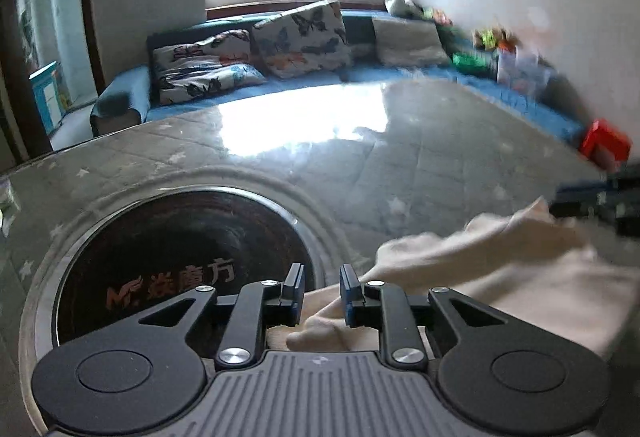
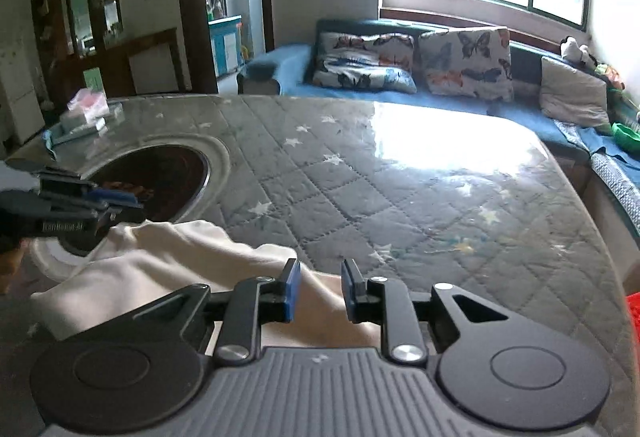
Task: Fold clothes
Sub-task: 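Lift the hem with both grippers and fold it toward the collar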
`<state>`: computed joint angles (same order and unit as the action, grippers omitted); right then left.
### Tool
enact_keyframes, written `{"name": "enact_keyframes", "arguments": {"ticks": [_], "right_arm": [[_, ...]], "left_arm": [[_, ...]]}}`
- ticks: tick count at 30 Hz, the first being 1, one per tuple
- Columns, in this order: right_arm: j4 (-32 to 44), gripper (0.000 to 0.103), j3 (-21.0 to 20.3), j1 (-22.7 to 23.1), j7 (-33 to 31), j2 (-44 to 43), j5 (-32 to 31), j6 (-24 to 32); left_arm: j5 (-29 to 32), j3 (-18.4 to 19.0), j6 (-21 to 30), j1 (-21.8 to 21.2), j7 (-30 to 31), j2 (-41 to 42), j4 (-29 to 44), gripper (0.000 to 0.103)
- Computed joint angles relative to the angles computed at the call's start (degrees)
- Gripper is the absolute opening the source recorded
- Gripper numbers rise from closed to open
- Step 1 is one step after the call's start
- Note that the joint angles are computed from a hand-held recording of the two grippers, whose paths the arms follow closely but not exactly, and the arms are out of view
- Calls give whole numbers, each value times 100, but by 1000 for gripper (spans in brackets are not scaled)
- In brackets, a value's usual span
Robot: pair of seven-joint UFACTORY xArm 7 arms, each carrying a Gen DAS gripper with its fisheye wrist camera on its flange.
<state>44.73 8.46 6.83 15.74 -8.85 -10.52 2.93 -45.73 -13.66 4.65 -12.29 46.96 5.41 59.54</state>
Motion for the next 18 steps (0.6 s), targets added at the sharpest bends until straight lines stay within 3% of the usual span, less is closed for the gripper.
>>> {"name": "enact_keyframes", "arguments": {"ticks": [2, 4, 8, 13, 18], "right_arm": [[-116, 21, -408, 528, -591, -125, 678, 75], [-184, 21, -533, 710, -837, -150, 1065, 101], [-148, 20, -515, 671, -875, 56, 1416, 197], [-103, 19, -336, 353, -534, 152, 1297, 119], [132, 19, -761, 1089, -1720, 243, 2418, 46]], "left_arm": [[-974, -197, 156, 84, 776, -197, -10, 21], [-1549, -143, 546, -18, 1204, -335, -5, 21], [-1528, 27, 769, -390, 1234, -344, -78, 21], [-1205, 168, 750, -526, 876, -202, -92, 21], [-1310, 132, 781, -481, 845, -7, 226, 21]]}}
